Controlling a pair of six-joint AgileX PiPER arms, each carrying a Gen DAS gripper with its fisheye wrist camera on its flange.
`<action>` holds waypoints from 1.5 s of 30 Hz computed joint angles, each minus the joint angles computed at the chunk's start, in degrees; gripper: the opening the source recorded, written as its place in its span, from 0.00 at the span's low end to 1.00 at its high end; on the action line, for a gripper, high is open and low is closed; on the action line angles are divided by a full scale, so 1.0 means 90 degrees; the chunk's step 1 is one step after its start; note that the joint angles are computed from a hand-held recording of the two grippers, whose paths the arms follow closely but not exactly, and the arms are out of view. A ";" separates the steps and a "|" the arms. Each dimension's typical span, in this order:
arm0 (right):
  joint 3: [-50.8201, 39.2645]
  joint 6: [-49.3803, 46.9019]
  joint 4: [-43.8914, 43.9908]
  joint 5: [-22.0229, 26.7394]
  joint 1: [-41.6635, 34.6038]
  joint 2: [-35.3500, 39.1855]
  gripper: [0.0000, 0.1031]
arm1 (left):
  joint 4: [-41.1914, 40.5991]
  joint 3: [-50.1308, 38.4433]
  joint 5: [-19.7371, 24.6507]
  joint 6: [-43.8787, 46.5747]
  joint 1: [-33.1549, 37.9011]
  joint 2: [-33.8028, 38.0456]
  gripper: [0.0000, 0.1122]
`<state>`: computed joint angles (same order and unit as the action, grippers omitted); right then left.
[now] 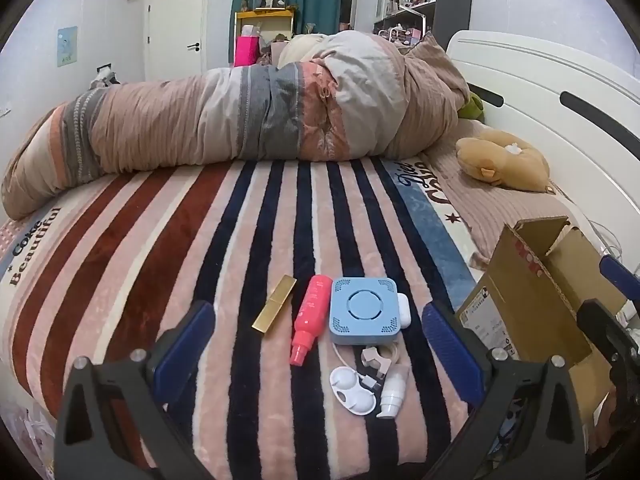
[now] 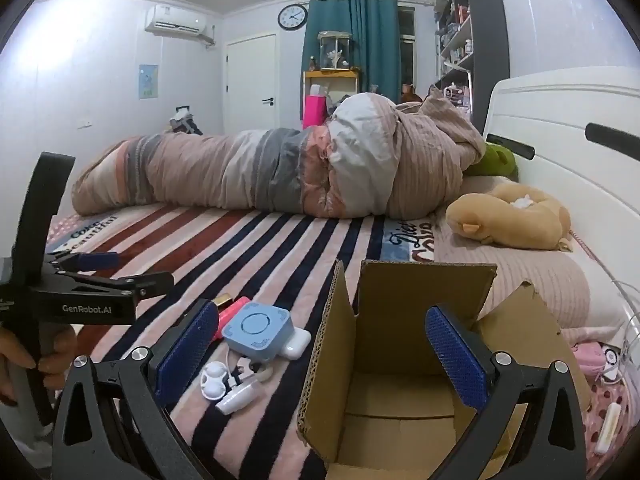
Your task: Organize rigid objects
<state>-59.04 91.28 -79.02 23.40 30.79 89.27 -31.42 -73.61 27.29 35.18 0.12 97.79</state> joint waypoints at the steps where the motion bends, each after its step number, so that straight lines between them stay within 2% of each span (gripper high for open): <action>1: 0.0073 0.0101 -0.0079 -0.0057 -0.0037 -0.0057 1.00 | -0.0007 0.0002 0.0020 0.0013 0.0001 -0.0007 0.91; 11: 0.0235 0.0350 -0.0150 -0.0209 -0.0090 -0.0229 1.00 | -0.0131 0.0119 0.0037 0.0169 0.0066 -0.0092 0.91; 16: 0.0357 0.0552 -0.0332 -0.0013 -0.0034 -0.0284 1.00 | -0.0138 0.0200 0.0033 0.0200 0.0101 -0.0153 0.91; 18: 0.0384 0.0409 -0.0205 -0.0090 -0.0072 -0.0316 1.00 | -0.0145 0.0233 0.0046 0.0211 0.0118 -0.0190 0.91; 23: 0.0312 -0.0068 0.0120 0.0139 0.0059 -0.0285 1.00 | -0.0125 0.0219 0.0039 0.0197 0.0109 -0.0178 0.91; 31: 0.0432 0.0348 -0.0167 0.0094 0.0056 -0.0351 1.00 | -0.0181 0.0266 0.0034 0.0251 0.0121 -0.0225 0.91; 45: 0.0510 0.0401 -0.0072 0.0040 -0.0019 -0.0439 1.00 | -0.0216 0.0371 0.0070 0.0284 0.0162 -0.0359 0.91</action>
